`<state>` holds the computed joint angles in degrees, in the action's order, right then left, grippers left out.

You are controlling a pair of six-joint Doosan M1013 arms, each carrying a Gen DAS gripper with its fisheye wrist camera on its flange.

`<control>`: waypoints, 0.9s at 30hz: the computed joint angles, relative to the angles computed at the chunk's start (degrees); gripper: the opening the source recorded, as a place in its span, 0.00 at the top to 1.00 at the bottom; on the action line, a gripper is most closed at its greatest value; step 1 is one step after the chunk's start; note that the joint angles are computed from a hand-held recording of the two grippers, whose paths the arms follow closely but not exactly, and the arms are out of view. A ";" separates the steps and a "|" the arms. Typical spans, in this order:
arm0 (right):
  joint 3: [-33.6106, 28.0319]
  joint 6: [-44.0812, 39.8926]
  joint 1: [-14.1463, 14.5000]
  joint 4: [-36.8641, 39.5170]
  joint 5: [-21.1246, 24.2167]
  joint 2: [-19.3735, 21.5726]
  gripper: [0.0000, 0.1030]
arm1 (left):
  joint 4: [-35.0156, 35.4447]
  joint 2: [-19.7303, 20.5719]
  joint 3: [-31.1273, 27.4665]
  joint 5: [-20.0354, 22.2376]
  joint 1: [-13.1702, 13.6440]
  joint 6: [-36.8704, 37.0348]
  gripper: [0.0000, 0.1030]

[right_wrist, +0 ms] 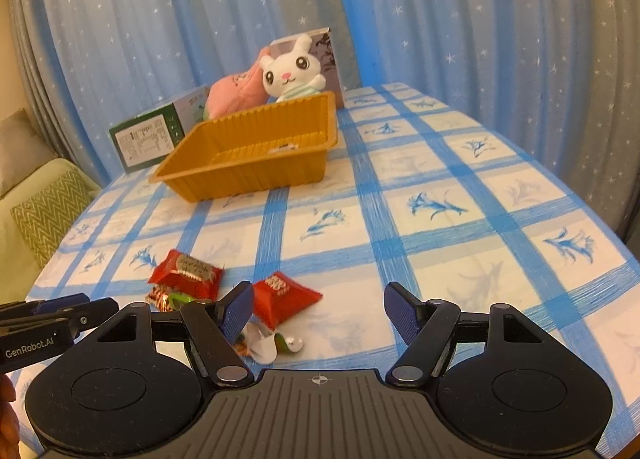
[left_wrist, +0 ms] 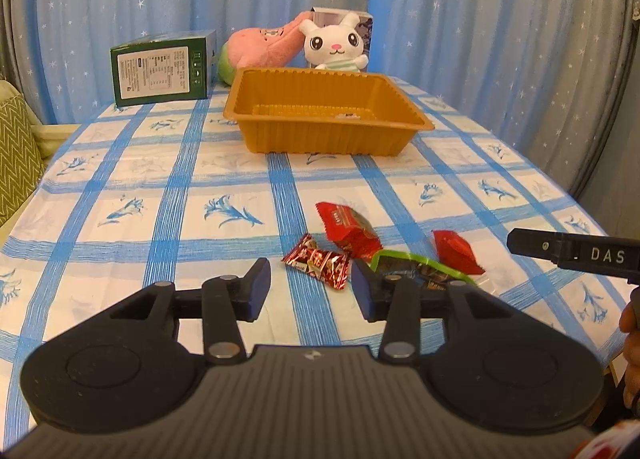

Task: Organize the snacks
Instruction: 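Move both tools back from the tray toward the remaining snacks, then grasp the red square packet with the right tool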

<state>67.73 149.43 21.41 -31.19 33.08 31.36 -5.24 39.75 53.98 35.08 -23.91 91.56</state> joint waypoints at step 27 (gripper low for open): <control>-8.86 -7.86 -2.77 19.86 1.63 6.57 0.43 | 1.92 4.39 -5.93 5.51 0.12 -5.32 0.53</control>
<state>58.87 141.57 18.64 -11.32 34.71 37.93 -3.32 44.13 48.05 40.59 -23.79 86.25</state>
